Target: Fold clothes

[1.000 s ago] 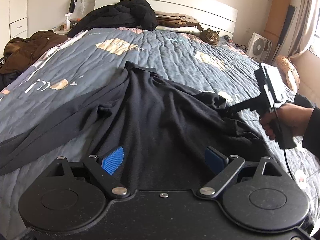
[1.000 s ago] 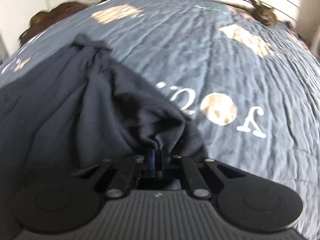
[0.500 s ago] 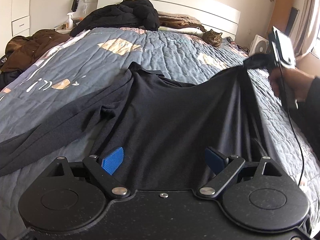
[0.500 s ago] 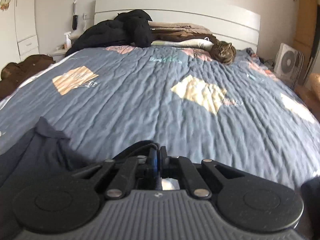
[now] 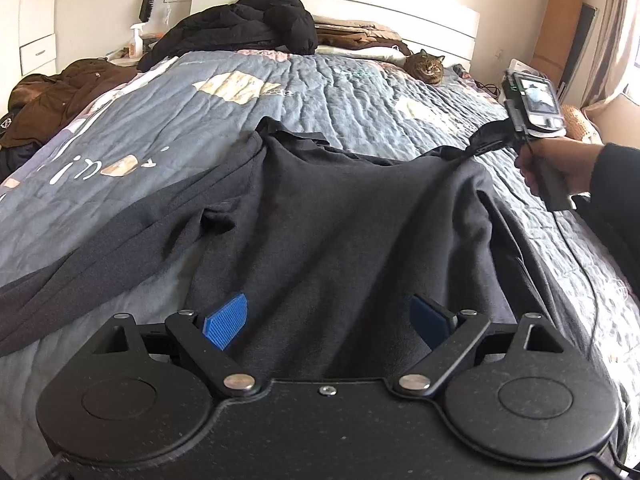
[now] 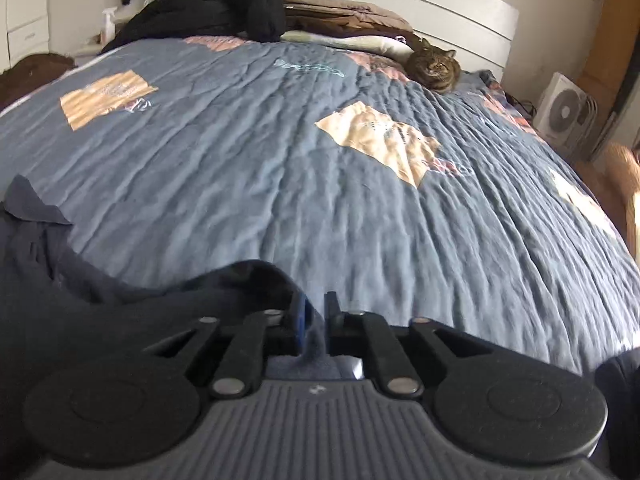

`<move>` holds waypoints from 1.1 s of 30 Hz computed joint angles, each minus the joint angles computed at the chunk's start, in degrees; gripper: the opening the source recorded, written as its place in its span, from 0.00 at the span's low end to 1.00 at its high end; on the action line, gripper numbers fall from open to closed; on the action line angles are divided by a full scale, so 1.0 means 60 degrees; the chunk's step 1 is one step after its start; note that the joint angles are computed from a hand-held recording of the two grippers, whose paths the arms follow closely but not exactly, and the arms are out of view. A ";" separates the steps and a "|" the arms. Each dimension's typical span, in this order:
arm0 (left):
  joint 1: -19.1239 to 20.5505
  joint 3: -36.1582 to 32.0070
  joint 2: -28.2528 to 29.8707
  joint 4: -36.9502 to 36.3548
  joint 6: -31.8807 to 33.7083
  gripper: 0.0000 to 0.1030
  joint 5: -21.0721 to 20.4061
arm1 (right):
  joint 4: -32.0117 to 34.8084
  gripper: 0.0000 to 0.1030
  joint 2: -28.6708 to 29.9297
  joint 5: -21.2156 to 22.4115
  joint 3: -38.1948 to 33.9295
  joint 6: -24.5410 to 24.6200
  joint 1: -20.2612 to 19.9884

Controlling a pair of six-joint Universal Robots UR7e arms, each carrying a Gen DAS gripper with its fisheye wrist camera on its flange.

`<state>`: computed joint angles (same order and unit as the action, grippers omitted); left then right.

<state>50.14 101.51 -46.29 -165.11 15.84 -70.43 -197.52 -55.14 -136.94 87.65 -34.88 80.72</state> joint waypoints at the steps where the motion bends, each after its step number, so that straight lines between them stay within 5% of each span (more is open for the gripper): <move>1: -0.0010 0.0025 -0.0021 -0.0029 0.0032 0.85 -0.0025 | 0.0101 0.24 -0.0270 0.0075 0.0292 0.0207 0.0031; 3: -0.0041 0.0086 -0.0072 -0.0088 0.0061 0.85 -0.0057 | 0.0333 0.46 -0.0825 0.0192 0.0856 0.0612 0.0150; 9: -0.0234 0.0388 -0.0279 -0.0174 0.0184 0.85 -0.0515 | -0.0187 0.73 -0.2776 0.0838 0.3643 0.1448 0.0905; 11: -0.0344 0.0571 -0.0364 -0.0274 0.0284 0.85 -0.0656 | -0.0048 0.75 -0.3408 0.0772 0.4670 0.1828 0.1210; 22: -0.0923 0.1397 -0.0695 -0.0950 0.0800 0.87 -0.1119 | 0.2345 0.75 -0.6138 0.0117 0.8896 0.4566 0.1598; 29: -0.1135 0.1442 -0.0569 -0.1230 0.0765 0.87 -0.1287 | 0.3450 0.73 -0.7098 0.0967 0.9940 0.5692 0.0866; 32: -0.1184 0.1408 -0.0491 -0.1265 0.0721 0.88 -0.1324 | 0.3394 0.67 -0.7038 0.1352 1.0104 0.5750 0.0806; 33: -0.1201 0.1396 -0.0465 -0.1277 0.0706 0.88 -0.1336 | 0.3296 0.55 -0.6974 0.1477 1.0147 0.5750 0.0808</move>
